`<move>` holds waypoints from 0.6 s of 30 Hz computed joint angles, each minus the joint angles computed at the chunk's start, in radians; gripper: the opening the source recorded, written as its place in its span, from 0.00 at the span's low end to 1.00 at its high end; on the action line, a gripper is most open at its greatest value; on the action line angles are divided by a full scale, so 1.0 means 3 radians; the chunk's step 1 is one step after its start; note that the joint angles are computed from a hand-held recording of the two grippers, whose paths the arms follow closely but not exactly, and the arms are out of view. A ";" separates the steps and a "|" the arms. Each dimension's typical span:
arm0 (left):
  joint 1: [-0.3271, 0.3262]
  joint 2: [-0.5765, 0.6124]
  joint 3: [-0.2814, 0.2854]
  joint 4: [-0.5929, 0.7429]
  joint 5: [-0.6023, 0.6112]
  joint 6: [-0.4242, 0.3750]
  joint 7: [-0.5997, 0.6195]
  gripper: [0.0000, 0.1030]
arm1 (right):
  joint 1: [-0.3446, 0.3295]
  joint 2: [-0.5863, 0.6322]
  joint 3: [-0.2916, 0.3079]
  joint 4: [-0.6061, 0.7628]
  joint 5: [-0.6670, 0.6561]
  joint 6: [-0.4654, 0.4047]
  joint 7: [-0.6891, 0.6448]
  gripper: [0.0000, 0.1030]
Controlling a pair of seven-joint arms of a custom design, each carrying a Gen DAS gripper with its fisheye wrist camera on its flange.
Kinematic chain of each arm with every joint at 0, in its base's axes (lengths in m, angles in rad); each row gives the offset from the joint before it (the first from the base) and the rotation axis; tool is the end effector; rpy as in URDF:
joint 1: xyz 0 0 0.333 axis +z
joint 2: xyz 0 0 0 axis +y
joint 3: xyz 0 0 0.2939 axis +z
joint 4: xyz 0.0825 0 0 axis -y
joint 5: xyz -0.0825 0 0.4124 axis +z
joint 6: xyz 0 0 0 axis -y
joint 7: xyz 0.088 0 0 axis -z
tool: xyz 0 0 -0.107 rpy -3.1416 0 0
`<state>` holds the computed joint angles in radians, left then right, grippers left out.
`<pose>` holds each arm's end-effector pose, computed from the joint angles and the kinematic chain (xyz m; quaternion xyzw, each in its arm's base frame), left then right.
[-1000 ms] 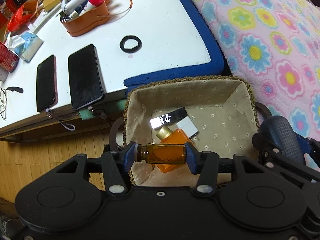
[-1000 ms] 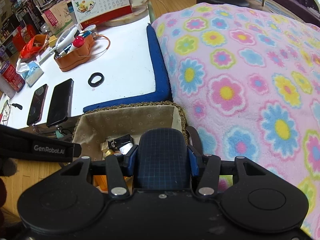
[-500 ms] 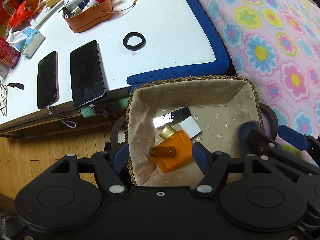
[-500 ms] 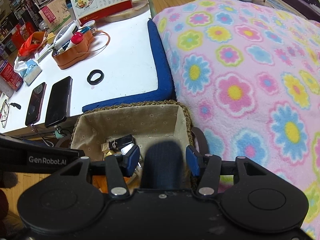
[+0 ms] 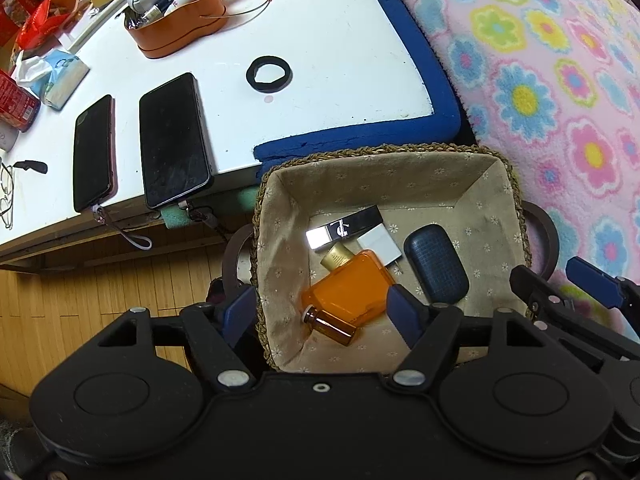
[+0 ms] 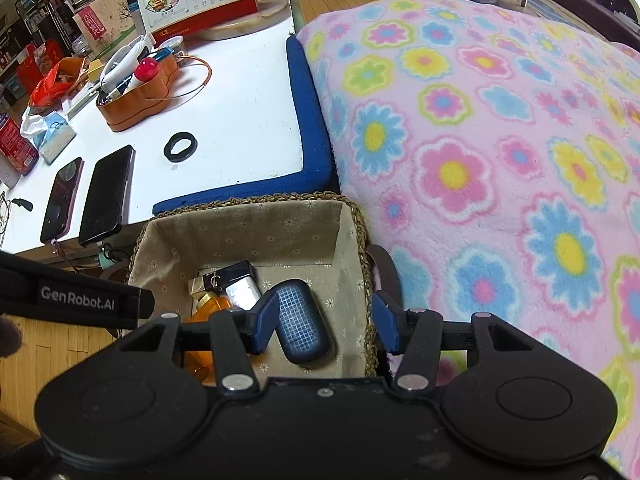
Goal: Organize rigid objects
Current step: 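Lower vial and glasses case into the basket and open both tools, then move both open tools back to the brown compact and black lid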
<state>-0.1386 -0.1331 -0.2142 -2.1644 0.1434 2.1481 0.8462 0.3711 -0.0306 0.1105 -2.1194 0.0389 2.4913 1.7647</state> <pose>0.5169 -0.1858 0.4287 -0.8014 0.5906 -0.0358 0.0876 0.5277 0.2759 0.4327 -0.7774 0.5963 -0.0748 0.1857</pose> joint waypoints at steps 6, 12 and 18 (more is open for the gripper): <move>-0.0004 0.0004 0.0003 0.0004 -0.0027 -0.0009 0.0023 0.68 | 0.0001 -0.0013 0.0001 -0.0018 0.0009 -0.0003 -0.0006 0.50; -0.0009 0.0005 0.0003 0.0002 -0.0046 -0.0015 0.0053 0.68 | 0.0001 -0.0028 -0.0002 -0.0039 0.0023 -0.0009 -0.0009 0.50; -0.0026 0.0014 -0.0004 0.0015 -0.0045 -0.0033 0.0148 0.68 | -0.0011 -0.0103 -0.0019 -0.0116 0.0030 0.0011 0.0002 0.51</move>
<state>-0.1464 -0.1289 -0.2154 -2.1599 0.1298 2.1381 0.8905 0.3677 -0.0616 0.1050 -2.1543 0.0478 2.4945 1.7654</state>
